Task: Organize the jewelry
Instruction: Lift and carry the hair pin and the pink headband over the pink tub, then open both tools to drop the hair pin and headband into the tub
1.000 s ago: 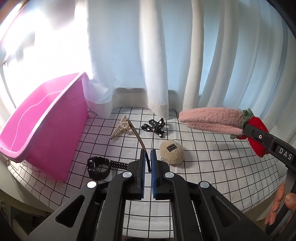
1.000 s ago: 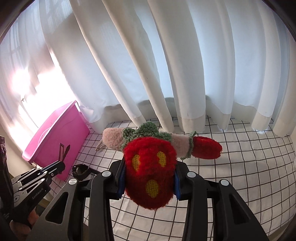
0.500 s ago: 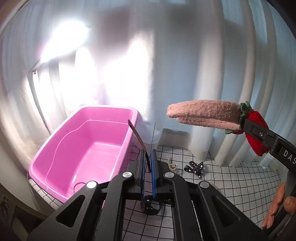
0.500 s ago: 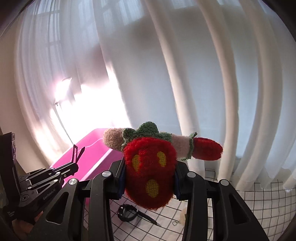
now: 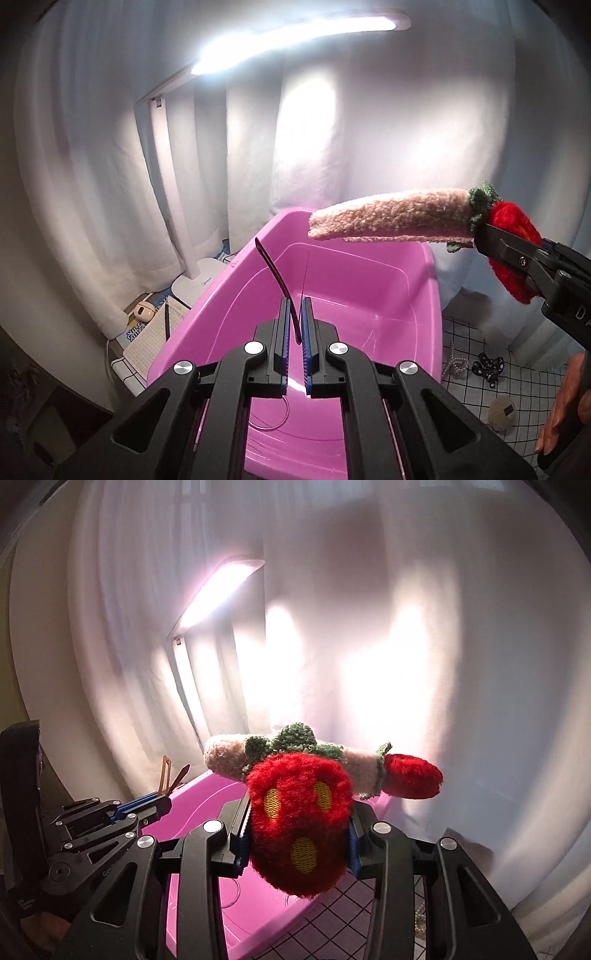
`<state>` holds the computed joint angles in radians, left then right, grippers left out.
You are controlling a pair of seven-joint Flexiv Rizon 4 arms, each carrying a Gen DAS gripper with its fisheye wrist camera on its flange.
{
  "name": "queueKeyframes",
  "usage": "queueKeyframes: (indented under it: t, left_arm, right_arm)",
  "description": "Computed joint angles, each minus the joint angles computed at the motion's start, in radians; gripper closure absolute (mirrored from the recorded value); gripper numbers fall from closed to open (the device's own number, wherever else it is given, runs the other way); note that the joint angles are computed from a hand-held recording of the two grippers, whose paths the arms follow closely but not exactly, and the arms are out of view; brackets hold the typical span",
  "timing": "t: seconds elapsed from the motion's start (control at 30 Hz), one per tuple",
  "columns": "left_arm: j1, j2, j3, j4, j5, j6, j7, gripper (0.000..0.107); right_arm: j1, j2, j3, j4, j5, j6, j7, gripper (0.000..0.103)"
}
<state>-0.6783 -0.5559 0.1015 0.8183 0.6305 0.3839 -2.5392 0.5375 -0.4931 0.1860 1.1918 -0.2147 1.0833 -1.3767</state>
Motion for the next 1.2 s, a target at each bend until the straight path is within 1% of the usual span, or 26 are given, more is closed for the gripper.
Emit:
queueKeyframes:
  t: [0.17, 0.27, 0.3, 0.33, 0.5, 0.57, 0.6, 0.63, 0.67, 0.7, 0.73, 0.77, 0.83, 0.87, 0.9, 1.2]
  left_arm:
    - [0.045, 0.026, -0.012, 0.083, -0.046, 0.012, -0.011, 0.101]
    - [0.074, 0.03, -0.024, 0.118, -0.075, 0.027, -0.012, 0.101]
    - [0.082, 0.028, -0.027, 0.124, -0.086, 0.028, -0.011, 0.101]
    - [0.089, 0.027, -0.031, 0.129, -0.096, 0.029, -0.01, 0.101]
    - [0.118, 0.01, -0.043, 0.128, -0.148, 0.017, 0.017, 0.1]
    - [0.123, 0.007, -0.045, 0.124, -0.162, 0.013, 0.03, 0.099]
    - [0.122, 0.006, -0.043, 0.122, -0.165, 0.006, 0.031, 0.097]
    - [0.122, 0.006, -0.041, 0.123, -0.168, 0.002, 0.031, 0.094]
    - [0.121, 0.007, -0.04, 0.124, -0.169, -0.001, 0.03, 0.079]
    - [0.117, 0.009, -0.036, 0.124, -0.164, -0.007, 0.025, 0.052]
    - [0.11, 0.012, -0.028, 0.124, -0.152, -0.014, 0.013, 0.039]
    - [0.104, 0.019, -0.023, 0.133, -0.138, -0.007, 0.0, 0.03]
    - [0.101, 0.024, -0.022, 0.132, -0.126, -0.018, -0.006, 0.027]
    - [0.103, 0.024, -0.024, 0.13, -0.127, -0.024, -0.007, 0.024]
    - [0.104, 0.026, -0.026, 0.131, -0.127, -0.028, -0.011, 0.023]
    - [0.101, 0.037, -0.036, 0.136, -0.12, -0.056, -0.028, 0.022]
  right_arm:
    - [0.039, -0.115, 0.003, -0.168, -0.003, -0.153, -0.035, 0.065]
    - [0.054, -0.157, -0.008, -0.231, 0.0, -0.228, -0.053, 0.065]
    - [0.062, -0.177, -0.013, -0.268, 0.005, -0.268, -0.064, 0.065]
    - [0.077, -0.222, -0.019, -0.338, -0.007, -0.306, -0.064, 0.065]
    - [0.112, -0.314, -0.056, -0.506, -0.003, -0.456, -0.085, 0.064]
    - [0.123, -0.343, -0.073, -0.562, -0.006, -0.499, -0.088, 0.062]
    - [0.125, -0.361, -0.074, -0.597, -0.004, -0.521, -0.089, 0.059]
    - [0.129, -0.358, -0.083, -0.6, 0.001, -0.534, -0.086, 0.058]
    - [0.133, -0.363, -0.094, -0.608, -0.003, -0.538, -0.081, 0.056]
    - [0.135, -0.354, -0.103, -0.596, -0.006, -0.537, -0.074, 0.05]
    - [0.136, -0.352, -0.109, -0.592, -0.009, -0.53, -0.07, 0.047]
    - [0.137, -0.352, -0.113, -0.591, -0.012, -0.523, -0.066, 0.045]
    - [0.139, -0.336, -0.123, -0.566, -0.022, -0.51, -0.056, 0.045]
    - [0.137, -0.329, -0.122, -0.557, -0.024, -0.508, -0.052, 0.045]
    - [0.136, -0.32, -0.122, -0.543, -0.025, -0.502, -0.047, 0.045]
    - [0.119, -0.243, -0.107, -0.409, -0.043, -0.432, -0.008, 0.045]
